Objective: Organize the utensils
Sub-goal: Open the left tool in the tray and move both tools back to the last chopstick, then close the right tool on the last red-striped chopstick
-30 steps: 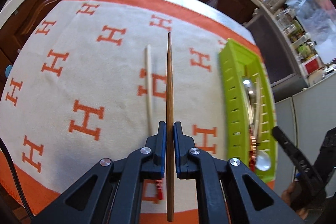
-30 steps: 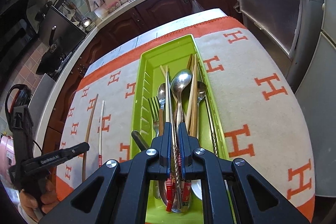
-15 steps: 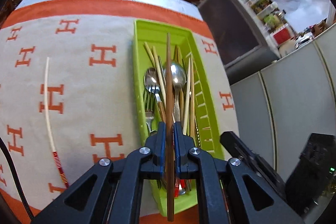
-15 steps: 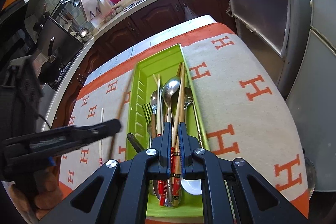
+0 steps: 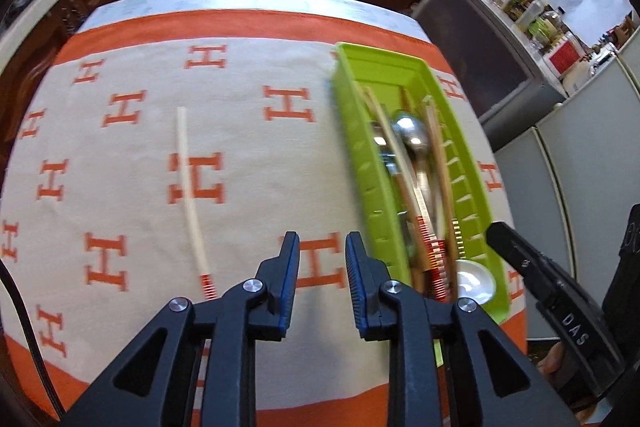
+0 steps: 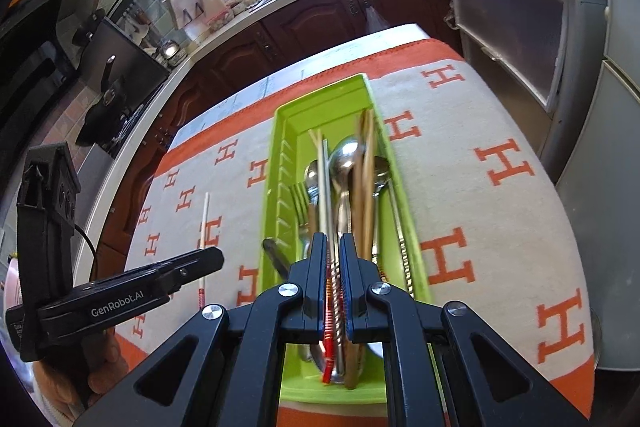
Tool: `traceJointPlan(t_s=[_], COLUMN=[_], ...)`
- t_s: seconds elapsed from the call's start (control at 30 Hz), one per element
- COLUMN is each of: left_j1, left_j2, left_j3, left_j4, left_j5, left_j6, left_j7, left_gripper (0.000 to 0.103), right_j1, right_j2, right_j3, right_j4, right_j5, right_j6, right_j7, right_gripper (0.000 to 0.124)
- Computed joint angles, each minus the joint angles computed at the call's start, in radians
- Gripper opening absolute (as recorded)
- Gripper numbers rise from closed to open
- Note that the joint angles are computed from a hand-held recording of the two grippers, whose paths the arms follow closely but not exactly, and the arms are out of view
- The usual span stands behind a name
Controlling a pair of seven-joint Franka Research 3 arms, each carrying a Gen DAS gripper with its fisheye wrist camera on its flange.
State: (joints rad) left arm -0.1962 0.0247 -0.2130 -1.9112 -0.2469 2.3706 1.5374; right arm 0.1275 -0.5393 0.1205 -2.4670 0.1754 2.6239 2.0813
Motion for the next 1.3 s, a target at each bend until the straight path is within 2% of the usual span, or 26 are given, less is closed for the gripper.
traceJointPlan(t_s=[0.3,0.53,0.63,0.83,1.3], left_j1=[0.039,0.054,0.059,0.078,0.139], left_j2=[-0.123,-0.172,-0.183,-0.192,-0.16], left_j3=[0.048,0.072,0.087,0.108,0.139], left_j4=[-0.164,-0.236,-0.258,-0.295,-0.314], left_j5=[0.139,0.19,0.177,0.167,0.134], left_j6=[0.095,0.157,0.177,0.203,0.184], left_j7=[-0.059,-0.063,-0.051,-0.045,-0.025], left_gripper=[0.032,0.045,0.047,0.058,0.062], right_j1=[0.088,0.144,0.166,0.207,0.26], right_j2=[0.095,0.185,0.233,0.333,0.555], right_j3=[0.007,0.036,0.045,0.04,0.017], right_j4=[0.095,0.203,0.253,0.337,0.513], right_j5=[0.036,0.025,0.015,0.013,-0.039], right_j6=[-0.042,-0.086,-0.111,-0.15,-0.206], right_j7=[-0.067,-0.075,-0.077,-0.088,-0.076], right_gripper=[0.007,0.007,0.007,0.007,0.011])
